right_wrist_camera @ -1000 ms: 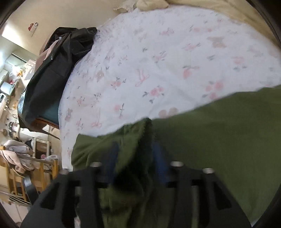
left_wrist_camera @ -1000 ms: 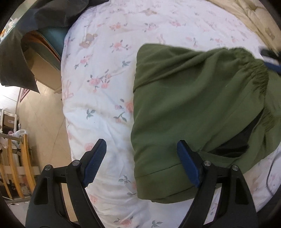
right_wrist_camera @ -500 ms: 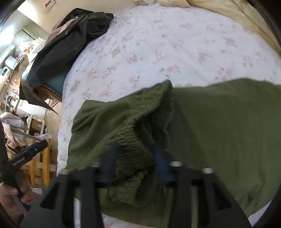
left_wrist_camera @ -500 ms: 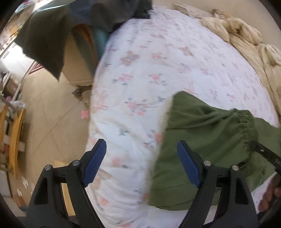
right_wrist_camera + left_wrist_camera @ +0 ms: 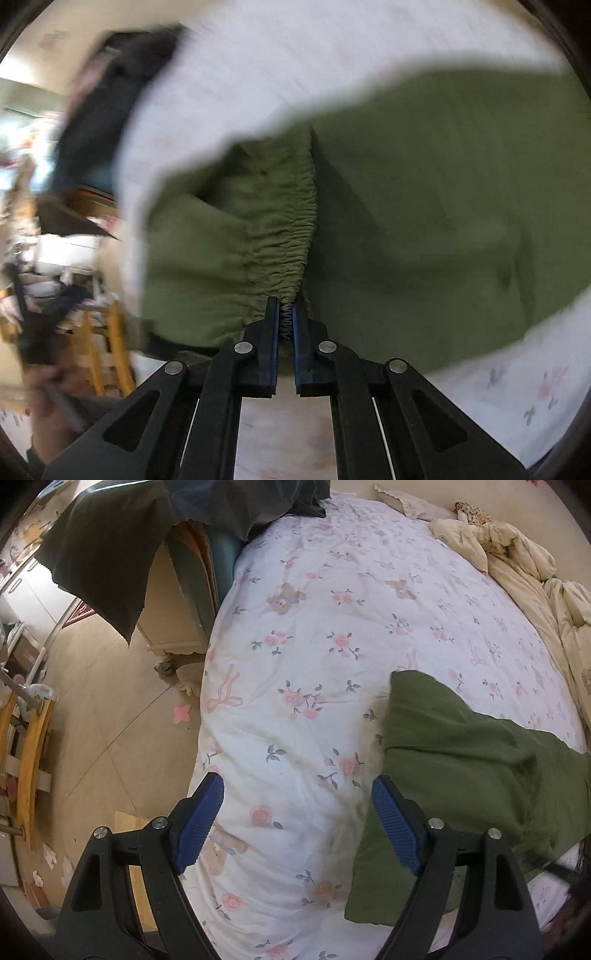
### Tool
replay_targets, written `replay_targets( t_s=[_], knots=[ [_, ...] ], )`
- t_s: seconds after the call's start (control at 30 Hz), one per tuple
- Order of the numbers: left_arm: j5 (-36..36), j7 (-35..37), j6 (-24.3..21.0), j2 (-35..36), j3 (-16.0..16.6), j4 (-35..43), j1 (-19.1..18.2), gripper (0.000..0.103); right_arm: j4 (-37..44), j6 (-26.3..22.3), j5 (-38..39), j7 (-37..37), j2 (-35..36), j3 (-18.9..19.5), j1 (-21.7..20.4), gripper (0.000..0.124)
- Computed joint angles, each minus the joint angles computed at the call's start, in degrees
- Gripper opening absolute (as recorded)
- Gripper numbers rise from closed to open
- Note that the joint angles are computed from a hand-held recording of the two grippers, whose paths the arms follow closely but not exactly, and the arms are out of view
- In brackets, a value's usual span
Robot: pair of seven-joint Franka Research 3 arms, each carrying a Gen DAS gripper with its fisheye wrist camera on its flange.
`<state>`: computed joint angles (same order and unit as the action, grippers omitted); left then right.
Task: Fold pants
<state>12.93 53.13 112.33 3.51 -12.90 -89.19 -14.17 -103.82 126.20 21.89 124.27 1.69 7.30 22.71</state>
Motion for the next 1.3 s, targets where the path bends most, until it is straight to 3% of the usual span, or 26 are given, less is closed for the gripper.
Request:
replay_targets(
  t_s=[0.17, 0.23, 0.27, 0.3, 0.43, 0.6, 0.67, 0.7, 0.8, 0.87, 1.0, 1.03, 1.13, 1.17, 1.2, 1.3],
  knots=[
    [-0.8, 0.5, -0.7, 0.3, 0.0, 0.1, 0.0, 0.08, 2.3, -0.1, -2.1, -2.0, -1.0, -0.3, -0.3, 0.023],
    [-0.9, 0.6, -0.7, 0.5, 0.0, 0.2, 0.0, 0.08, 4.4, 0.8, -3.5, -3.9, -0.9, -0.7, -0.8, 0.044],
    [-0.8, 0.4, -0.7, 0.5, -0.1, 0.3, -0.1, 0.08, 5.0, 2.0, -4.0, -4.0, -0.9, -0.8, -1.0, 0.065],
    [-0.7, 0.3, -0.9, 0.8, -0.1, 0.6, -0.1, 0.08, 5.0, 5.0, -4.5, -3.8, -0.8, -1.0, -1.3, 0.07],
    [-0.4, 0.2, -1.5, 2.2, -0.3, 2.2, -0.6, 0.08, 8.9, 10.5, -4.1, 0.6, 4.9, -1.9, -2.3, 0.07],
    [1.1, 0.2, -2.2, 4.0, -0.4, 4.1, -1.5, 0.08, 15.7, 7.8, 3.9, -2.0, 15.7, -0.3, -3.5, 0.069],
    [1.0, -0.3, -2.9, 4.6, -0.3, 4.9, -1.6, 0.08, 17.8, 8.5, 6.5, -4.9, 18.0, 0.7, -3.4, 0.057],
    [0.5, -0.5, -3.0, 4.8, -0.2, 5.0, -1.5, 0.08, 19.9, 8.0, 3.8, -5.8, 18.9, 0.3, -2.3, 0.038],
    [-0.1, -0.1, -3.3, 5.6, -0.2, 5.8, -1.5, 0.08, 21.0, 7.9, 4.4, -8.6, 19.1, 0.6, -2.2, 0.014],
    [0.3, 0.3, -3.5, 6.3, -0.2, 6.8, -1.8, 0.08, 17.1, 11.5, 8.0, -13.6, 15.8, 1.1, -3.6, 0.012],
    [0.2, 0.4, -3.2, 6.9, -0.2, 7.6, -2.0, 0.08, 12.1, 18.1, 4.4, -10.3, 11.6, -2.0, -3.3, 0.012],
    [0.2, 0.5, -3.4, 7.2, -0.3, 7.9, -2.1, 0.08, 13.7, 15.2, 0.2, -8.1, 12.5, -3.0, -2.9, 0.013],
    [0.0, 0.8, -4.4, 7.9, -0.3, 8.6, -2.5, 0.08, 21.5, 0.8, -0.7, -9.1, 17.9, -2.7, -4.6, 0.023],
    [-0.3, 0.9, -4.6, 7.9, -0.4, 8.4, -2.5, 0.08, 23.1, -2.7, -2.7, -8.9, 18.6, -3.0, -4.4, 0.038],
    [-0.7, 1.1, -4.7, 7.7, -0.4, 8.1, -2.5, 0.08, 23.5, -4.3, -4.6, -9.5, 18.3, -3.3, -4.1, 0.056],
    [-1.7, 2.3, -5.6, 7.5, -0.7, 7.1, -2.6, 0.08, 25.5, -8.6, -13.0, -9.0, 16.5, -4.8, -2.3, 0.064]
  ],
)
